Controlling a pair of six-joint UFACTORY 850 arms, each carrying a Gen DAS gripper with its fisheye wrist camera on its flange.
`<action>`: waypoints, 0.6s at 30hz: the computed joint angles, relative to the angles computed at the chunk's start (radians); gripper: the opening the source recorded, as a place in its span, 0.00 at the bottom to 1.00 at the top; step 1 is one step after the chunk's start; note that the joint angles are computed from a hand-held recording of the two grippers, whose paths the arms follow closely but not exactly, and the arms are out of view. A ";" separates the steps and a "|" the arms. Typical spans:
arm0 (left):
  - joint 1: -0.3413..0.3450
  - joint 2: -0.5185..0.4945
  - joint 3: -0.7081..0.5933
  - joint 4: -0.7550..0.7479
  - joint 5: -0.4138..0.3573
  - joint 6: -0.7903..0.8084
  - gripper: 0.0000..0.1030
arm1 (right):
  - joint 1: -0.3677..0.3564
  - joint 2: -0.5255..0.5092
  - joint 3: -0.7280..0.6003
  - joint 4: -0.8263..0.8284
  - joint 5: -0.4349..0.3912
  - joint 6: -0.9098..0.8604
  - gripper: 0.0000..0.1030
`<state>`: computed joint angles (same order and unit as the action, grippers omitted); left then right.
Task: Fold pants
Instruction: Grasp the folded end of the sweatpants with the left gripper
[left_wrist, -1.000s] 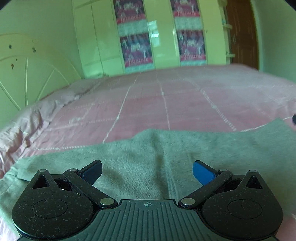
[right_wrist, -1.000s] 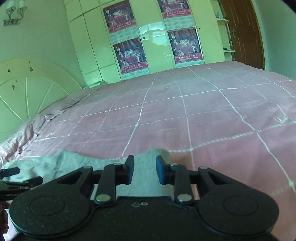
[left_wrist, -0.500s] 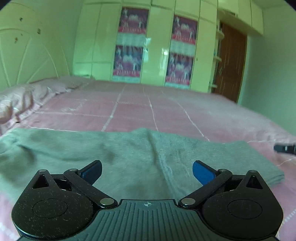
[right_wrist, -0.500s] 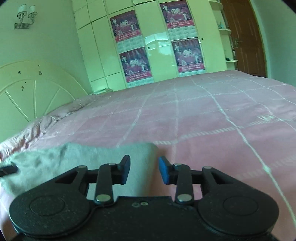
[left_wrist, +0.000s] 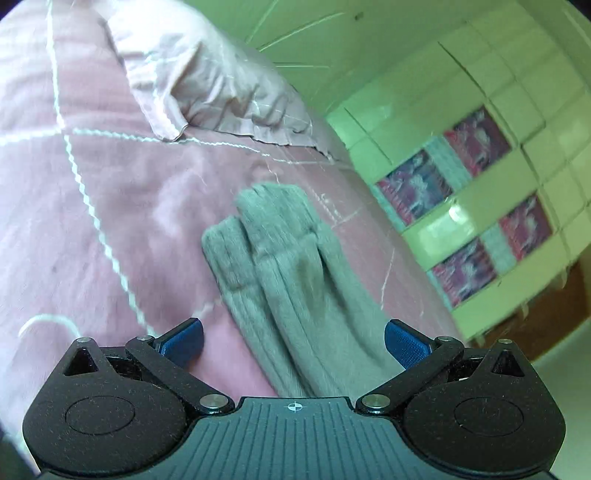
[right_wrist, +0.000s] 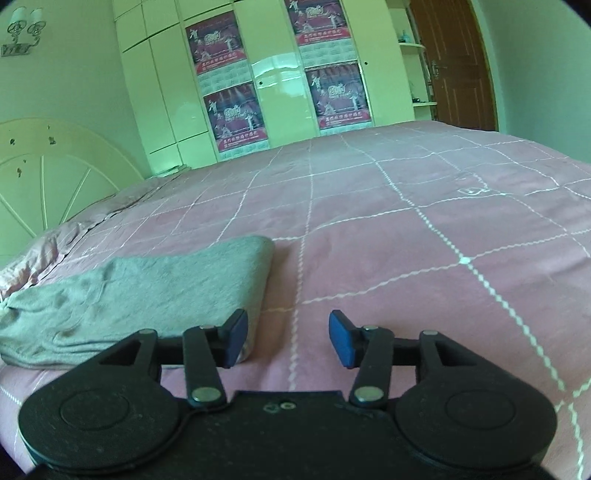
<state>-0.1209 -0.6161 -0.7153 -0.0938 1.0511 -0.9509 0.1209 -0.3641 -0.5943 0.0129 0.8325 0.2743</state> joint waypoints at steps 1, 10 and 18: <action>0.021 -0.019 -0.016 0.042 0.013 -0.021 1.00 | 0.002 0.003 0.006 -0.002 0.000 0.001 0.42; 0.064 -0.127 -0.145 0.101 0.057 0.159 1.00 | 0.009 -0.010 0.006 0.099 -0.014 0.010 0.46; 0.068 -0.131 -0.140 0.081 0.112 0.122 1.00 | 0.020 -0.026 -0.006 0.108 -0.028 -0.029 0.47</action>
